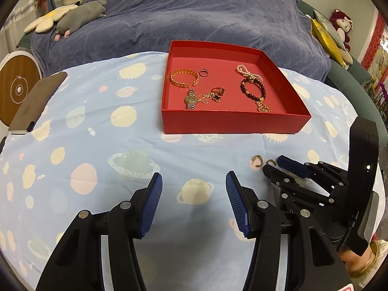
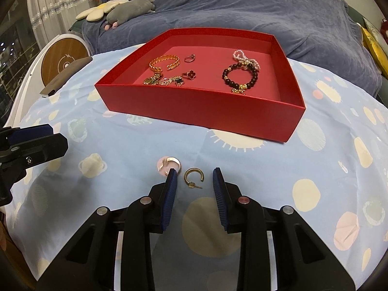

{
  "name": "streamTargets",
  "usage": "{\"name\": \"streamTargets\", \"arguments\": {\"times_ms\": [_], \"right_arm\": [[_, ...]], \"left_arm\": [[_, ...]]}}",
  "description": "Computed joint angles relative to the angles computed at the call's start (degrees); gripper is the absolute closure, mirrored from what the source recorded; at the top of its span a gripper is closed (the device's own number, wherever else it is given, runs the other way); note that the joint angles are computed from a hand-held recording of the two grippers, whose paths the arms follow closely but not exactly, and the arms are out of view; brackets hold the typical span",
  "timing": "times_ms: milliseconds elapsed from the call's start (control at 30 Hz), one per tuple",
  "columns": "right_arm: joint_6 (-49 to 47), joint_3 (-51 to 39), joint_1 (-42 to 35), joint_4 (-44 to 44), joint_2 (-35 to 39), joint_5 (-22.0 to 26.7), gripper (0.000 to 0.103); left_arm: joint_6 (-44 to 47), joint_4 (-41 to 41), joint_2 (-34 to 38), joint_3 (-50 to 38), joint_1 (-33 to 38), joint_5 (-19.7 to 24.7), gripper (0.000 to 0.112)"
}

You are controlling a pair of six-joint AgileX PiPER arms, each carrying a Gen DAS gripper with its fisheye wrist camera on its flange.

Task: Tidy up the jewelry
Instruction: 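Close the right tool on one gold hoop earring, then grasp the other gold hoop earring with the left tool while the right tool holds its earring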

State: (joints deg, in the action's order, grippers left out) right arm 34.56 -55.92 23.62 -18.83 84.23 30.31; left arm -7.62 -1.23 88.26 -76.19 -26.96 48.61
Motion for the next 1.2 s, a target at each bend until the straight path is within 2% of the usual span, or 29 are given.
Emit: {"name": "streamTargets", "arguments": {"times_ms": [133, 400, 633, 900, 1100, 1200], "right_arm": [[-0.86, -0.33, -0.24, 0.98, 0.08, 0.17, 0.087], [-1.55, -0.43, -0.53, 2.22, -0.44, 0.75, 0.087], [-4.05, -0.37, -3.51, 7.04, -5.39, 4.95, 0.087], [-9.22, 0.86, -8.64, 13.43, -11.39, 7.51, 0.087], [-12.65, 2.06, -10.75, 16.73, -12.45, 7.35, 0.087], [-14.27, 2.49, -11.91, 18.08, -13.03, 7.45, 0.087]], "left_arm": [[0.38, -0.55, 0.04, -0.06, 0.31, 0.13, 0.06], [0.27, -0.34, 0.52, -0.23, -0.5, 0.12, 0.06], [0.66, -3.11, 3.57, -2.2, -2.0, -0.06, 0.06], [1.08, -3.21, 9.5, -4.86, -7.13, -2.81, 0.06], [-1.74, 1.66, 13.35, -6.81, -10.36, -5.22, 0.06], [-2.68, 3.35, 14.36, -7.17, -11.06, -6.37, 0.072]]}}
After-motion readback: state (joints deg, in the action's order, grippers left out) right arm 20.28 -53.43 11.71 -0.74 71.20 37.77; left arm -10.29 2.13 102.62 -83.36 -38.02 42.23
